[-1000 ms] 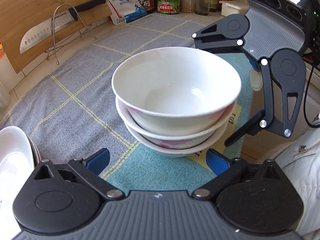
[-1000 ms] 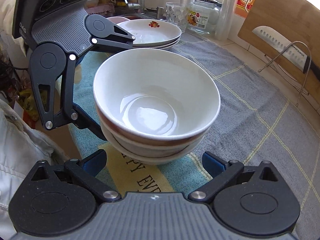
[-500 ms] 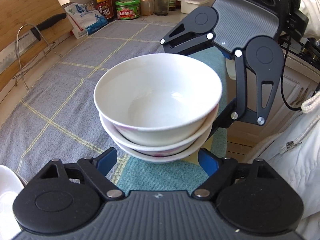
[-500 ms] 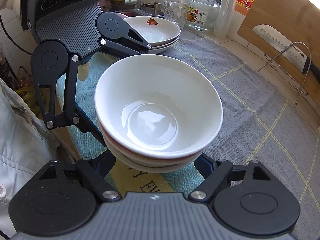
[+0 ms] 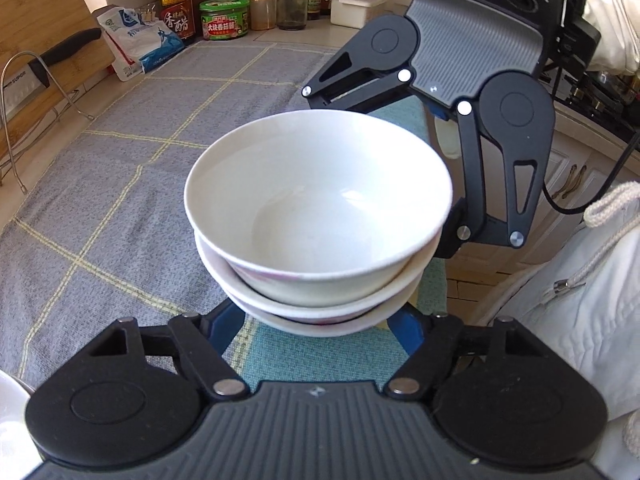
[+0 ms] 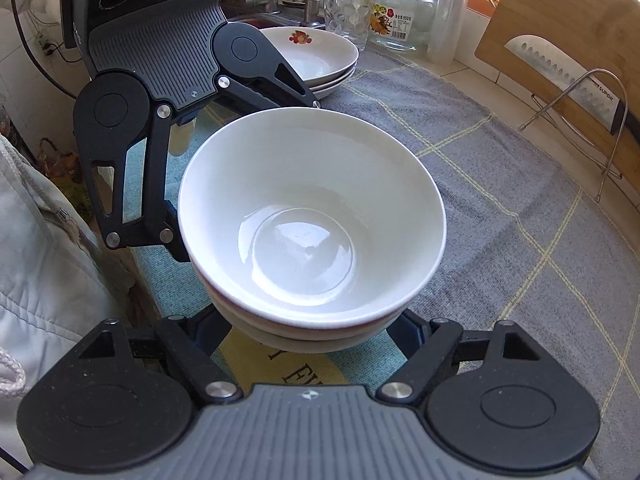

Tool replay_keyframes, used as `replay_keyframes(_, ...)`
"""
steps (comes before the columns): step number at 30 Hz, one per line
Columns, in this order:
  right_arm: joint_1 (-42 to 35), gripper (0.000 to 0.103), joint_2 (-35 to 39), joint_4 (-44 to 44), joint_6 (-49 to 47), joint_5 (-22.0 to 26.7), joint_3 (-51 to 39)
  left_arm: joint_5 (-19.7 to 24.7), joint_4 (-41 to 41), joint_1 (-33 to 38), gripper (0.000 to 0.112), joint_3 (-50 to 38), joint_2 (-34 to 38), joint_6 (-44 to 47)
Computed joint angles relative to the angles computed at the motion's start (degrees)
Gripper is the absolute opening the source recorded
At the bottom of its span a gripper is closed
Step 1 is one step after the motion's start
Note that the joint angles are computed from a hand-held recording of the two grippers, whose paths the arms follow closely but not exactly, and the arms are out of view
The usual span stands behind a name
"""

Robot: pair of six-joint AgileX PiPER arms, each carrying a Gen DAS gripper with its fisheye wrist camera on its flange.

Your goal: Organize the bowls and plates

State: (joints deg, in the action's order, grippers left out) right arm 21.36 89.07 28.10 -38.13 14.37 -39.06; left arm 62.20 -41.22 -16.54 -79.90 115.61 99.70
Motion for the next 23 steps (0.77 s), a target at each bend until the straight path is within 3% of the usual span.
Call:
replay_keyframes(5,-0.46,0.086,0.52,-0.29,-0.34,1.45,-1.12,1.29,0.96,-0.32,0.077,-1.78,0.80,-1.09)
replay_keyframes(11,-2.42,0.087,0.69,7.33,-8.49,3.02,-1.18,2.33,1.20,-0.30,0.078,-3.17,1.65,-1.15)
replay_keyframes(18,-2.38,0.088,0.99,5.90,-7.14,3.88,-1.90,3.20,1.77,-0.36,0.079,-4.08,1.86,-1.64)
replay_keyframes(23,-3.86,0.094,0.97,13.28,-13.76,4.98,-1.66,3.64,1.12,-0.28,0.085,-3.92,1.58,-1.42)
